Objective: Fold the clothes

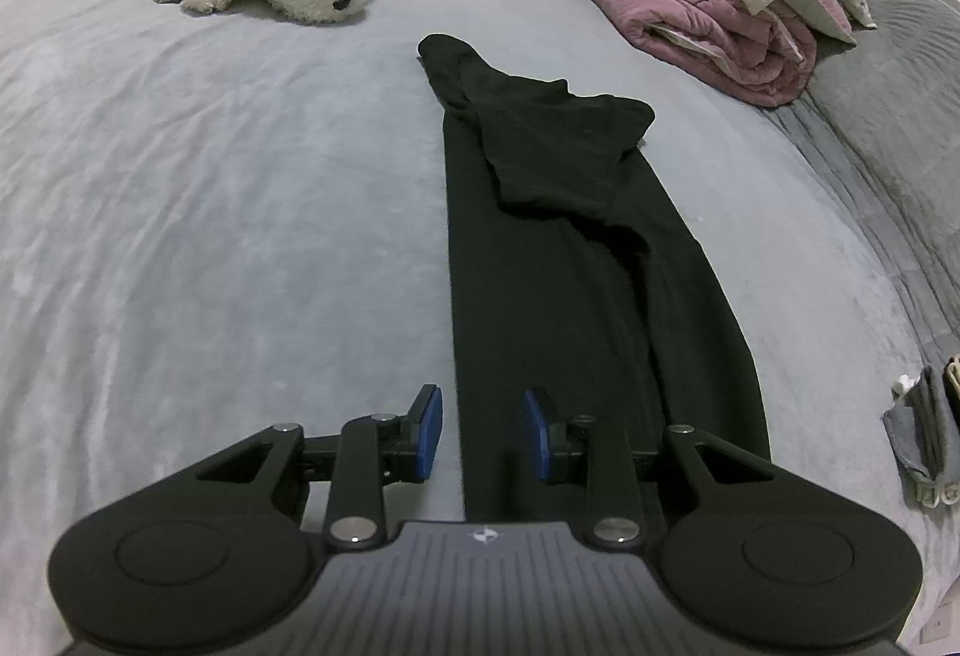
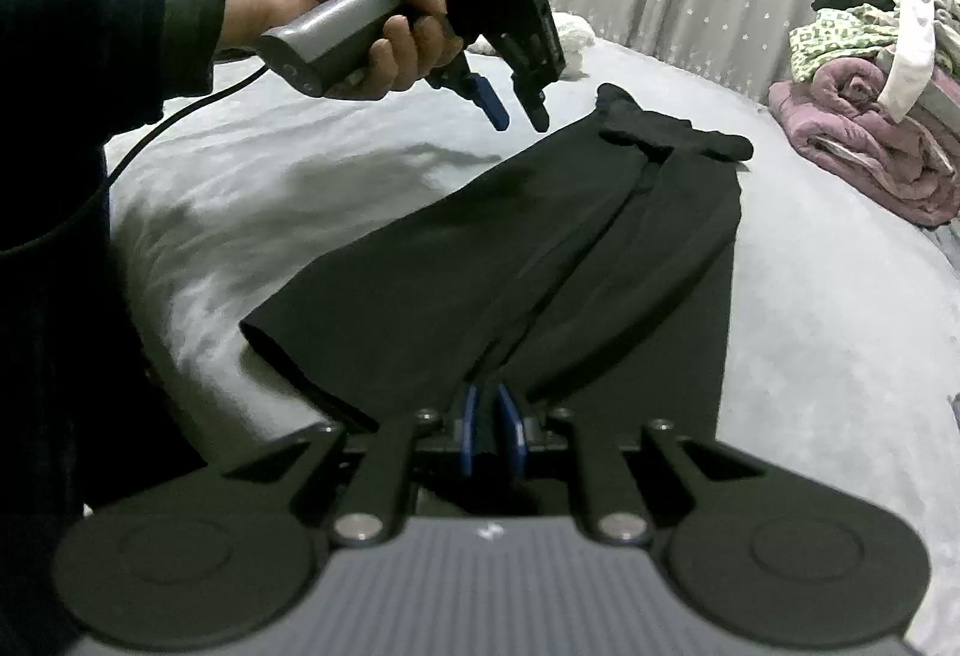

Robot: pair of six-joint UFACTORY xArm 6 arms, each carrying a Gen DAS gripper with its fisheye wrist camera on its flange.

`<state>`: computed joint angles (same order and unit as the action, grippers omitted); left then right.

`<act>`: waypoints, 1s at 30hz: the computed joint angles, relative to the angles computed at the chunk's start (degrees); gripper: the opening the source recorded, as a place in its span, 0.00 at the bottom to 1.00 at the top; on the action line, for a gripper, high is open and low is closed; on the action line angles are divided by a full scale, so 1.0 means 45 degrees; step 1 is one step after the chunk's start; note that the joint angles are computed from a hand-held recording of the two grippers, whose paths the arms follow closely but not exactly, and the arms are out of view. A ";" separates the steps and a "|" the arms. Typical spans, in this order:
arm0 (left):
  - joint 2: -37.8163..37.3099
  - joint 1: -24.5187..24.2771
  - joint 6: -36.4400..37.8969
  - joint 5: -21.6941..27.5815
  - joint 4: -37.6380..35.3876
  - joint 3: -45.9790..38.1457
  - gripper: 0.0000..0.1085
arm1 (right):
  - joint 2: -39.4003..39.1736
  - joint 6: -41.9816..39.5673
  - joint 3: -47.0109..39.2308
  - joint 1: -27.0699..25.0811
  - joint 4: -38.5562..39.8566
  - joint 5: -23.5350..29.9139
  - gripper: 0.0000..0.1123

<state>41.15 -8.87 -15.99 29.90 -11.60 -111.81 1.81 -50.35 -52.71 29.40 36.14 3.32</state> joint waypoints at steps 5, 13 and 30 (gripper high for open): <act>-0.0085 0.0011 0.0062 -0.0086 -0.0064 0.0117 0.31 | -0.0362 -0.1680 -0.0208 0.0173 0.1762 0.0688 0.14; -0.0158 0.0018 0.0166 -0.0189 -0.0113 0.0231 0.32 | -0.0350 -0.1022 -0.0347 0.0029 0.1427 0.0743 0.15; -0.0179 0.0093 0.0282 -0.0209 -0.0397 0.0168 0.32 | 0.3079 0.3975 -0.4999 -0.1266 -0.2627 0.2244 0.17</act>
